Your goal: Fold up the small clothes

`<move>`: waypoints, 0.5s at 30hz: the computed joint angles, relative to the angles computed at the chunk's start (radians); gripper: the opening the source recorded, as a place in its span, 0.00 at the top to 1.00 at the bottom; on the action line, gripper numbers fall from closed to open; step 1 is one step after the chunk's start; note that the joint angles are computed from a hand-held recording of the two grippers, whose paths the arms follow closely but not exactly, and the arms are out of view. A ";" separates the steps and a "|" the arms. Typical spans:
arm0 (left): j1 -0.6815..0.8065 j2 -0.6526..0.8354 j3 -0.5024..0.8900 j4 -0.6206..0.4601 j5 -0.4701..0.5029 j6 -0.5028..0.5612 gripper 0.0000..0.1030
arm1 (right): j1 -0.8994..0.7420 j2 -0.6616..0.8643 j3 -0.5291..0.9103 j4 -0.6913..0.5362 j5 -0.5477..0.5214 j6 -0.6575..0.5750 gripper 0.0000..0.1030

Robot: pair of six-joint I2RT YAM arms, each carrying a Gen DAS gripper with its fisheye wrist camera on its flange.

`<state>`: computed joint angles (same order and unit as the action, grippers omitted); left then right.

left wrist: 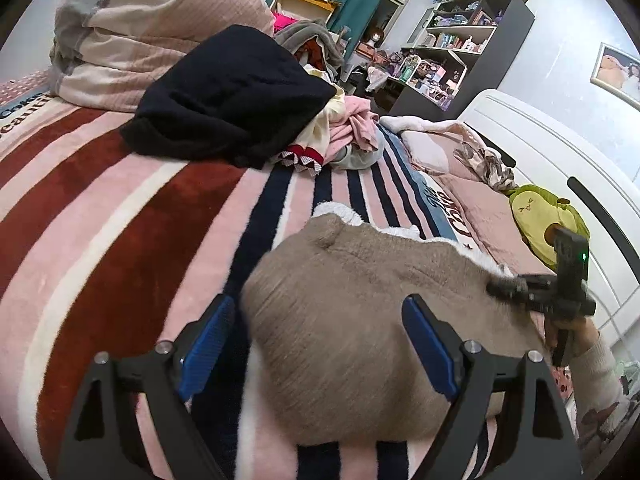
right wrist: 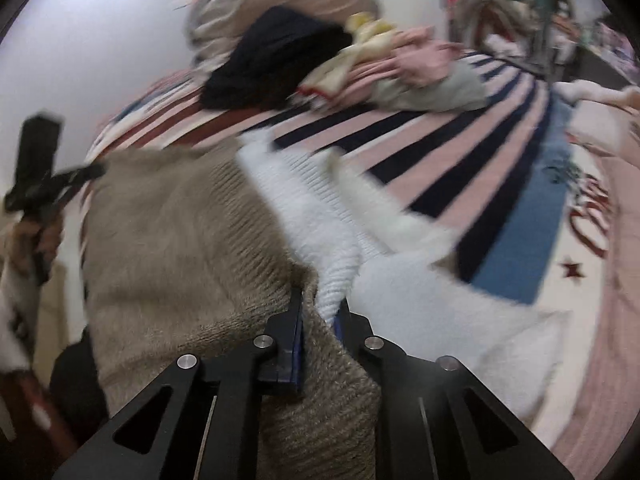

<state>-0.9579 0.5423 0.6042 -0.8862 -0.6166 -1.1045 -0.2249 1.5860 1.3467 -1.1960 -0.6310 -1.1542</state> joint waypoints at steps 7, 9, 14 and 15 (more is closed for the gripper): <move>-0.020 -0.053 -0.035 -0.017 0.009 -0.059 0.19 | 0.069 0.030 -0.008 0.134 0.103 0.138 0.87; -0.040 -0.087 -0.056 -0.012 0.024 -0.096 0.19 | 0.082 0.027 -0.036 0.143 0.117 0.144 0.74; -0.283 -0.101 -0.044 -0.156 -0.099 -0.390 0.19 | -0.011 -0.039 -0.008 0.067 0.065 0.158 0.58; -0.341 -0.099 -0.039 -0.196 -0.129 -0.465 0.18 | -0.037 -0.058 -0.001 0.045 0.048 0.158 0.57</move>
<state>-1.2992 0.4433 0.5657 -1.0821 -0.7453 -1.5691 -0.2615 1.5282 1.3456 -1.1512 -0.5834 -0.9960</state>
